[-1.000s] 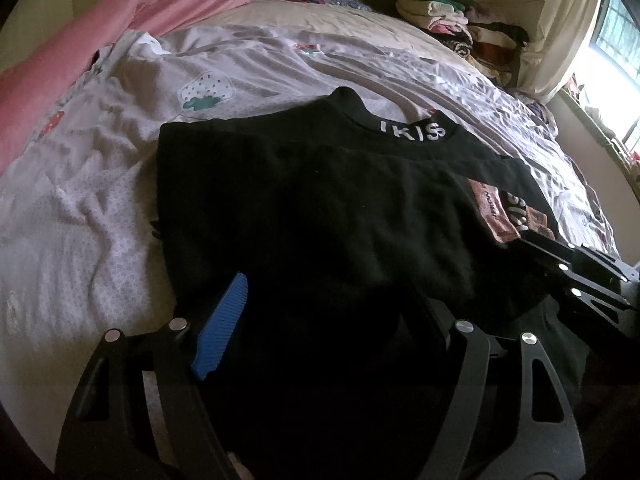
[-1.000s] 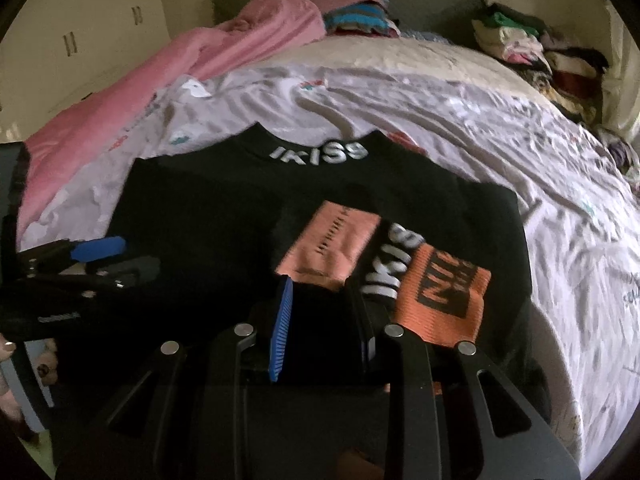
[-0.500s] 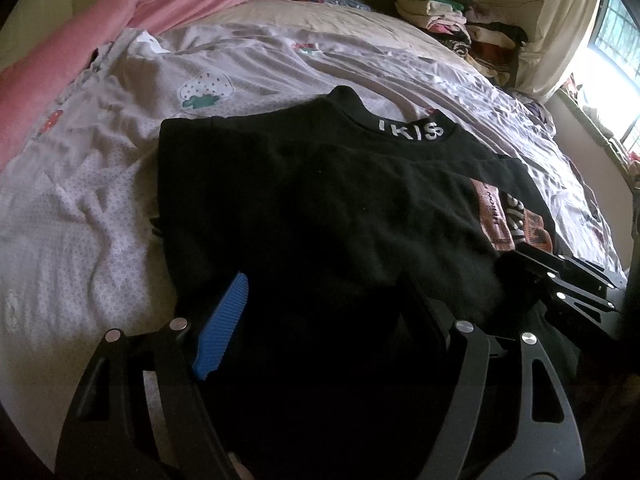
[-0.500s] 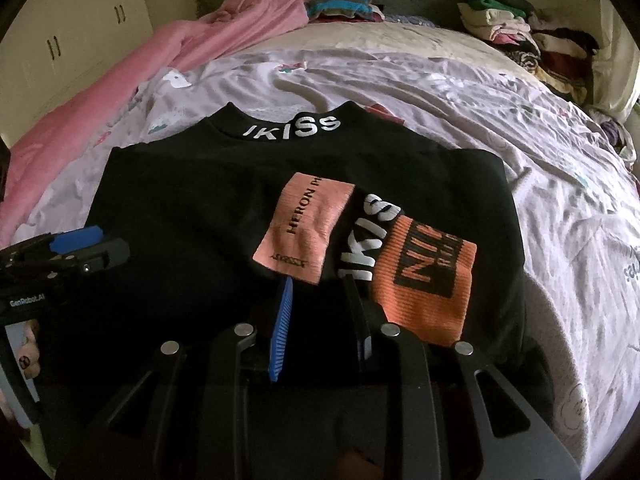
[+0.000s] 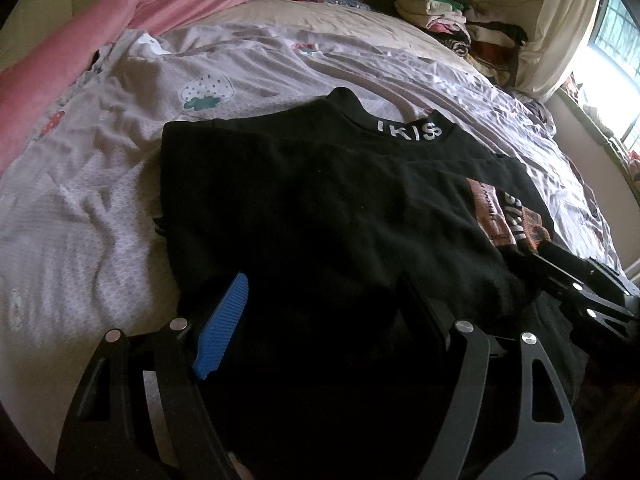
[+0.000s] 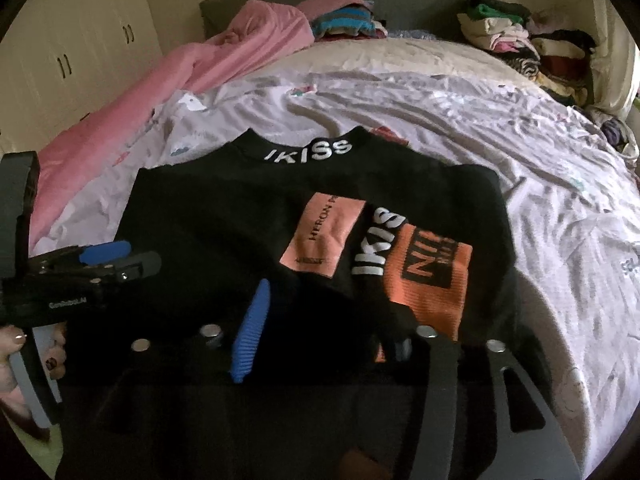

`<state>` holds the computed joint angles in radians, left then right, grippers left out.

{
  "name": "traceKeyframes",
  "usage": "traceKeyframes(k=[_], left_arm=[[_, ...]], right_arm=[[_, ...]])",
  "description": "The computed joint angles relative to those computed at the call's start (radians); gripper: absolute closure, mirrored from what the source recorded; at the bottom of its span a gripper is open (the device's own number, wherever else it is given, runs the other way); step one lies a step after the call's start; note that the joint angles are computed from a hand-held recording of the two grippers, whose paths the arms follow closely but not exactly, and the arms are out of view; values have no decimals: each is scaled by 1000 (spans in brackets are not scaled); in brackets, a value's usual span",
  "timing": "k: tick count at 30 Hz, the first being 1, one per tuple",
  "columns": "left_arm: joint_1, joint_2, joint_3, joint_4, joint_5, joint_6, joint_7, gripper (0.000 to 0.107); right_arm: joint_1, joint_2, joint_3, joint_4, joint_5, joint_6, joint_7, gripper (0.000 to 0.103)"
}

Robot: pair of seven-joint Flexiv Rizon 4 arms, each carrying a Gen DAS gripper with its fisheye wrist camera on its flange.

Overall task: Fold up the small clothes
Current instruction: 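Lay the sleeve flat on the shirt front and open the right gripper, then move both grippers back to the hem of the black shirt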

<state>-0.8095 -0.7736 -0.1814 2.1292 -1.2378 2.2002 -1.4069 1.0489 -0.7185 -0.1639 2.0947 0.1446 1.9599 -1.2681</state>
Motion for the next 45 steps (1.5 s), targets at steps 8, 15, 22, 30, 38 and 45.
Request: traceKeyframes(k=[8, 15, 22, 30, 38, 45], left_arm=[[-5, 15, -4, 12, 18, 9, -19, 38], [-13, 25, -6, 18, 17, 21, -21, 37], [-25, 31, -16, 12, -22, 48, 9, 28], [-5, 43, -51, 26, -33, 93, -2, 14], [-29, 57, -76, 29, -95, 156, 28, 14], [-43, 66, -117, 31, -136, 215, 51, 13]], right_arm=[[23, 13, -20, 25, 51, 35, -10, 26], [49, 28, -39, 42, 98, 52, -29, 16], [54, 40, -35, 50, 130, 65, -48, 13], [64, 53, -34, 61, 161, 83, -71, 13], [73, 73, -28, 84, 202, 109, -98, 6], [82, 110, -20, 121, 251, 138, -140, 6]])
